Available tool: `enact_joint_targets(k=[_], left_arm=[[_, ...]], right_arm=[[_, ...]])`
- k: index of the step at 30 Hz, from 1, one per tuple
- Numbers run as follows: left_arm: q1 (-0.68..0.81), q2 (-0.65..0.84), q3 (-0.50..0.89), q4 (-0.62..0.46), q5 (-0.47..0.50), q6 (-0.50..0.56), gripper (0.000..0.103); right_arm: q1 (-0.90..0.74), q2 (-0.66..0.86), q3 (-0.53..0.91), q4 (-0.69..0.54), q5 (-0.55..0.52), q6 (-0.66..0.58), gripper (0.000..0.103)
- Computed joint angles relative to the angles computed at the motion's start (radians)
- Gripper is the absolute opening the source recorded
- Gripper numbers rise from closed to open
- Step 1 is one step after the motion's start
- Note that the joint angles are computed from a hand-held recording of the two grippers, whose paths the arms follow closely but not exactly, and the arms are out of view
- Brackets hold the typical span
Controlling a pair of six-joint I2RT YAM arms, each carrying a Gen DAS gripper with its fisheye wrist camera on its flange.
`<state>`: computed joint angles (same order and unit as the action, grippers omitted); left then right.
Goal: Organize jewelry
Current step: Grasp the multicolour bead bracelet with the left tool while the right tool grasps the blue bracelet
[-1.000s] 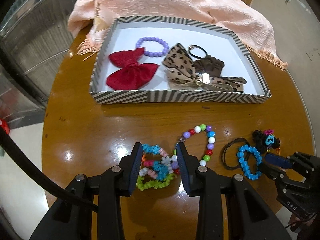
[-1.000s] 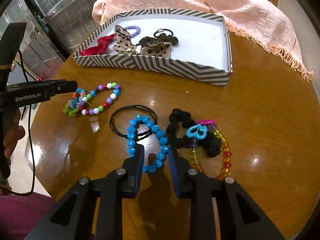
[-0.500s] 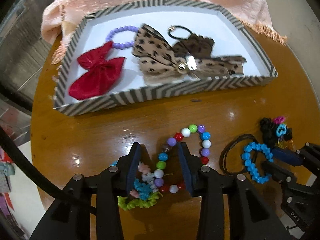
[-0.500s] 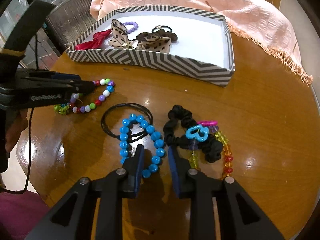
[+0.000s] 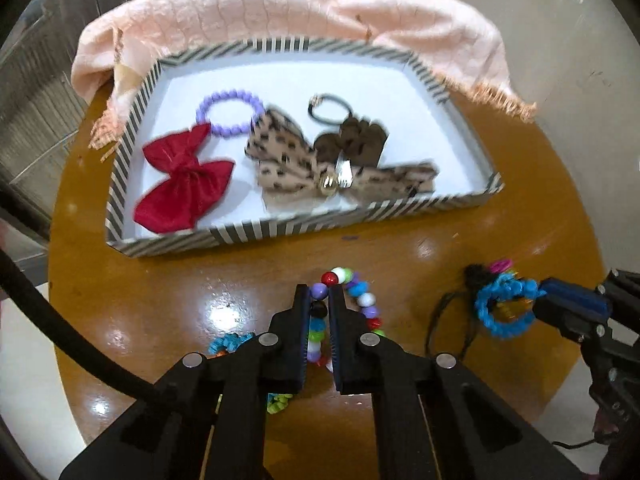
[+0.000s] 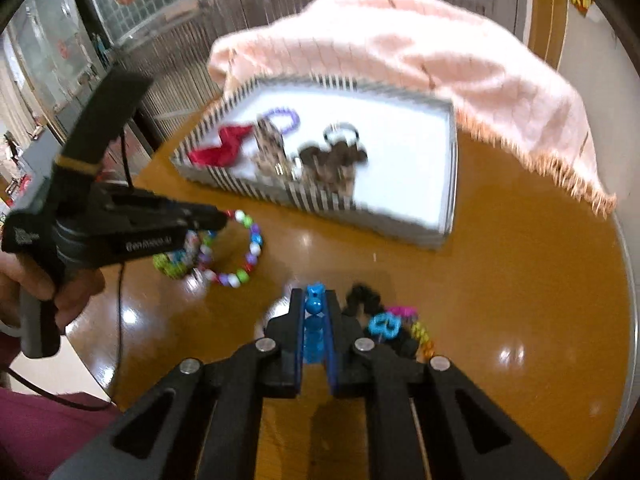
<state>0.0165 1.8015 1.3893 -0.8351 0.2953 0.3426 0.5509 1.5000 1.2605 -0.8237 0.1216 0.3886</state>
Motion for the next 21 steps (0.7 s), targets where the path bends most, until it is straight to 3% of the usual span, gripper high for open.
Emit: enact_joint_targets(k=[10, 21], left_arm=[[0.057, -0.043, 0.125, -0.064, 0.043, 0.014, 0.002], [0.058, 0.007, 0.293, -0.081, -0.019, -0.013, 0.002]], right_arm=[[-0.053, 0.037, 0.152, -0.029, -0.012, -0.064, 0.008], [-0.140, 0.128, 0.275, -0.050, -0.017, -0.137, 0.008]])
